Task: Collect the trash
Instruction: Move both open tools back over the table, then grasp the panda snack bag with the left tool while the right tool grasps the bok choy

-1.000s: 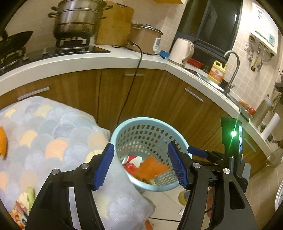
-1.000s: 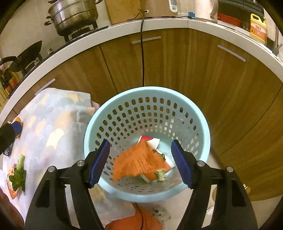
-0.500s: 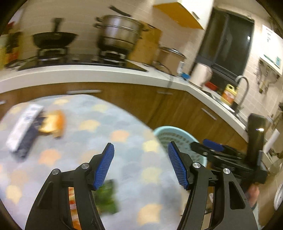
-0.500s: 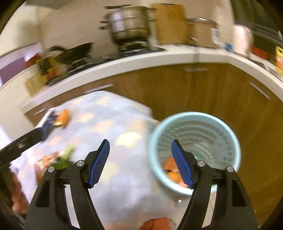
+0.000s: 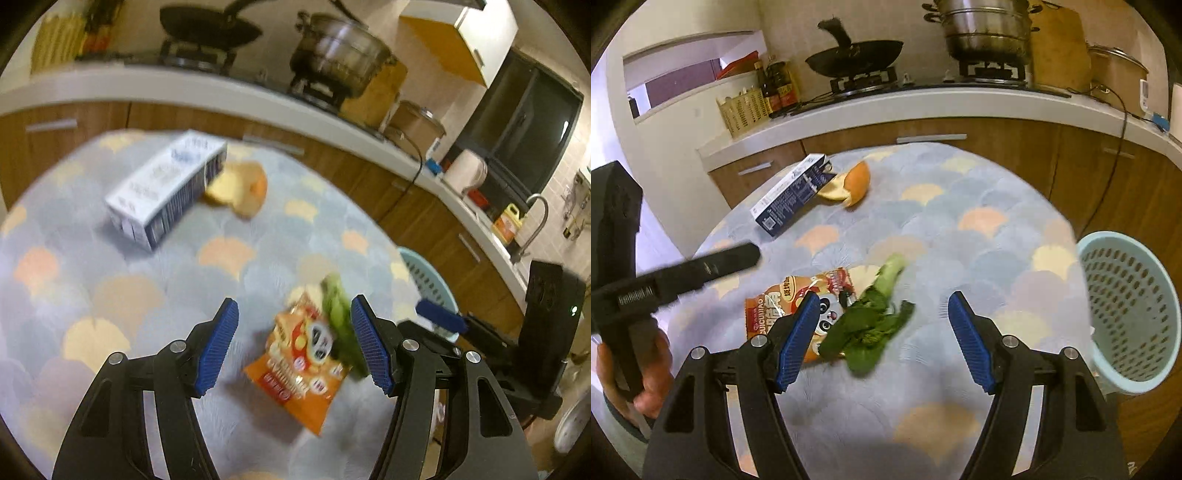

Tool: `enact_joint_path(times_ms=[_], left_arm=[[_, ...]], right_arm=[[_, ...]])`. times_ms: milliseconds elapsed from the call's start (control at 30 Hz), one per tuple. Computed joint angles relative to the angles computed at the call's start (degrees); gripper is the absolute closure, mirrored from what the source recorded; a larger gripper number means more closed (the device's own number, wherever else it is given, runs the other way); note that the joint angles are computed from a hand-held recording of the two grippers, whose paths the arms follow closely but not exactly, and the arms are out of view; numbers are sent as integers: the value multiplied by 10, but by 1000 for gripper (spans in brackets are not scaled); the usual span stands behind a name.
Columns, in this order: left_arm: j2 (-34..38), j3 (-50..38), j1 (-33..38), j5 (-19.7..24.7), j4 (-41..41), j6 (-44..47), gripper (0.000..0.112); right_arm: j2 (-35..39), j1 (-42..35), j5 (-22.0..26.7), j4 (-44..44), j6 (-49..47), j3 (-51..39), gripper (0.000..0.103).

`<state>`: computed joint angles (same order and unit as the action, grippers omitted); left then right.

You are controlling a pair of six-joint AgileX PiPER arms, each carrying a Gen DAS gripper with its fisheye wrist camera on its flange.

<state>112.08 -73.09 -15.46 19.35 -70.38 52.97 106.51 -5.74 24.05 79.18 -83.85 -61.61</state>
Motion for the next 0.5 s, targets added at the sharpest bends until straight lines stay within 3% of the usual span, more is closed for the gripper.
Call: enact_joint_path(times_ms=[400,500], left_arm=[[62,-30,3,45,5,-8,53],[60,-24,2,45,-2,4,53]], right_arm=[[56,32,-36,-41,51,-36,36],[61,36,-42,-59,70,-41,41]])
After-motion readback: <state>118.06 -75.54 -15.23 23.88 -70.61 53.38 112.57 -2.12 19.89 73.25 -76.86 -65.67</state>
